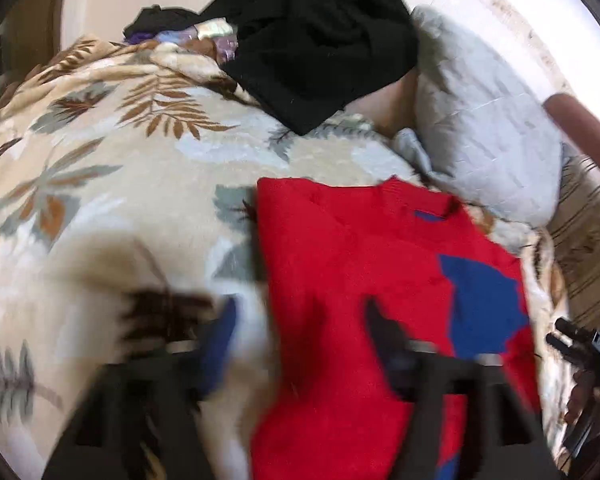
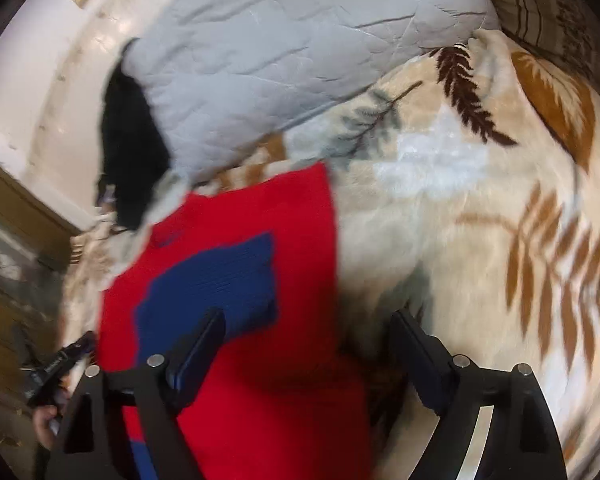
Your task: Fold small clothes
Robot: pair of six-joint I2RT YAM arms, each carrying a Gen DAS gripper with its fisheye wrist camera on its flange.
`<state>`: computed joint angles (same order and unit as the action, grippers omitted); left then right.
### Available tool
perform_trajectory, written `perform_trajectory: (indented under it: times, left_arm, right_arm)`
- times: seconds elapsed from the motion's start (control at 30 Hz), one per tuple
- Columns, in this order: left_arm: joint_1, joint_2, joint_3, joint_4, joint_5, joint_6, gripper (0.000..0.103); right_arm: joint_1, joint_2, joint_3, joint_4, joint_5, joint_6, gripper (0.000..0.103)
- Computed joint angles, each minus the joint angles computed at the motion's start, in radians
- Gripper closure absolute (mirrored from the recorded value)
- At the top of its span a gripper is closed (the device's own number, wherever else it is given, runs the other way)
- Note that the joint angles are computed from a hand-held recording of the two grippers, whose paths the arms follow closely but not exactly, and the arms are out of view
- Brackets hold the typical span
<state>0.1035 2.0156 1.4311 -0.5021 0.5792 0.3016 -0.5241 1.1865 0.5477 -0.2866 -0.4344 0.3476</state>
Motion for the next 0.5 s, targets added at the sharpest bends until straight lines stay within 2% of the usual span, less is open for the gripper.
perform_trajectory:
  times: [0.07,0.1,0.13,0.17,0.2,0.23,0.27,0.33,0.37,0.43,0.5]
  left_arm:
    - [0.002,-0.028,-0.071,0.042,0.001,0.047,0.027]
    - [-0.012,-0.016,-0.071,0.042,-0.041,0.061,0.041]
    - [-0.037,0.027,-0.043,0.024,-0.124,0.068,0.083]
    - [-0.041,0.102,0.025,-0.025,-0.136,0.049,0.083]
    - [-0.027,0.127,0.075,-0.077,-0.102,0.018,0.083]
    - [-0.025,0.124,0.095,-0.106,-0.101,-0.007,0.084]
    - [-0.021,0.078,0.065,-0.090,-0.103,-0.022,0.084]
    - [-0.005,-0.028,-0.055,0.014,-0.121,-0.007,0.085]
    - [0.014,-0.050,-0.071,-0.008,-0.109,0.008,0.082]
    - [0.067,-0.071,-0.088,-0.077,-0.044,0.042,0.066]
    - [0.154,-0.151,-0.192,-0.102,0.005,0.100,0.052]
  right_arm:
    - [0.025,-0.073,-0.064,0.005,-0.037,0.008,0.016]
    - [0.044,-0.063,-0.072,0.003,-0.026,0.001,0.016]
    - [0.084,-0.003,-0.063,0.026,0.011,0.011,0.016]
    - [0.095,0.059,-0.069,0.045,0.049,0.034,0.019]
    - [0.088,0.070,-0.063,0.036,0.056,0.045,0.030]
    - [0.084,0.032,-0.062,0.003,0.063,0.052,0.035]
    - [0.076,-0.045,-0.070,-0.040,0.049,0.061,0.034]
    - [0.067,-0.184,-0.094,-0.114,0.047,0.056,0.030]
    - [0.063,-0.259,-0.100,-0.184,0.054,0.051,0.029]
    - [0.018,-0.377,-0.127,-0.305,0.003,0.008,0.028]
    - [-0.064,-0.520,-0.151,-0.490,-0.051,-0.067,0.028]
